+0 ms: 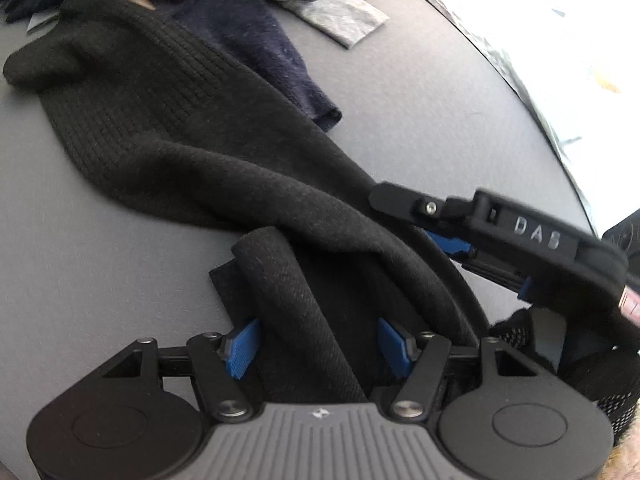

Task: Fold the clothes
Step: 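Pull the black sweater out of the heap onto open table with right tool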

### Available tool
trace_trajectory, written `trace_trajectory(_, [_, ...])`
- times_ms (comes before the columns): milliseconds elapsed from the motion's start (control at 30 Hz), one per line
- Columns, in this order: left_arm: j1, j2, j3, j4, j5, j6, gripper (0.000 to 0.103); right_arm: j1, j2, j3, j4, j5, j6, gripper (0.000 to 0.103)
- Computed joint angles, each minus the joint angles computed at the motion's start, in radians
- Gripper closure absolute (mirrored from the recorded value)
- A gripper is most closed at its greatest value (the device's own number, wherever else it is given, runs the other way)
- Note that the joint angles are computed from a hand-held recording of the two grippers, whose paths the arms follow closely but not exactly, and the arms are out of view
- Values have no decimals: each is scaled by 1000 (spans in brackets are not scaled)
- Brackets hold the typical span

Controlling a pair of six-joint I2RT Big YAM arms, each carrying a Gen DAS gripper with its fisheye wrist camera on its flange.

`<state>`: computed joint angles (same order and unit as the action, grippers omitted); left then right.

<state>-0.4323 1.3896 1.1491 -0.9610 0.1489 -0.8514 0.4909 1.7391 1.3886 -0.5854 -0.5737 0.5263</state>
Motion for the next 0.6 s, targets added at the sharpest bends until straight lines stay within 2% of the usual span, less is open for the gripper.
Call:
trace_trajectory(67, [1,3,2,-2,2,-5,38,2,4,10,-30,5,-38,88])
trace_trajectory(133, [-2,6,7,-9,-1,-5,38,0,-10,-8,-9,9,-49,100])
trace_trajectory(233, [-5,10,13,-17,-8,3,38,-7,-53,-67,85,38,9,101])
trace_trajectory(300, [-5,10,12,-18,-11,5,38,-10,-88,-99,131,93,34,101])
trace_trajectory(333, [-5,10,12,-19,-12,7,38,-9,-110,-110,136,147,26,102])
trace_trajectory(467, [-10,15,15,-17,-24,20,38,15,-228,-142,89,511,-126,102])
trace_trajectory(600, [-17,10,7,-9,-36,31,37,1,-357,-208,58,847,-206,102])
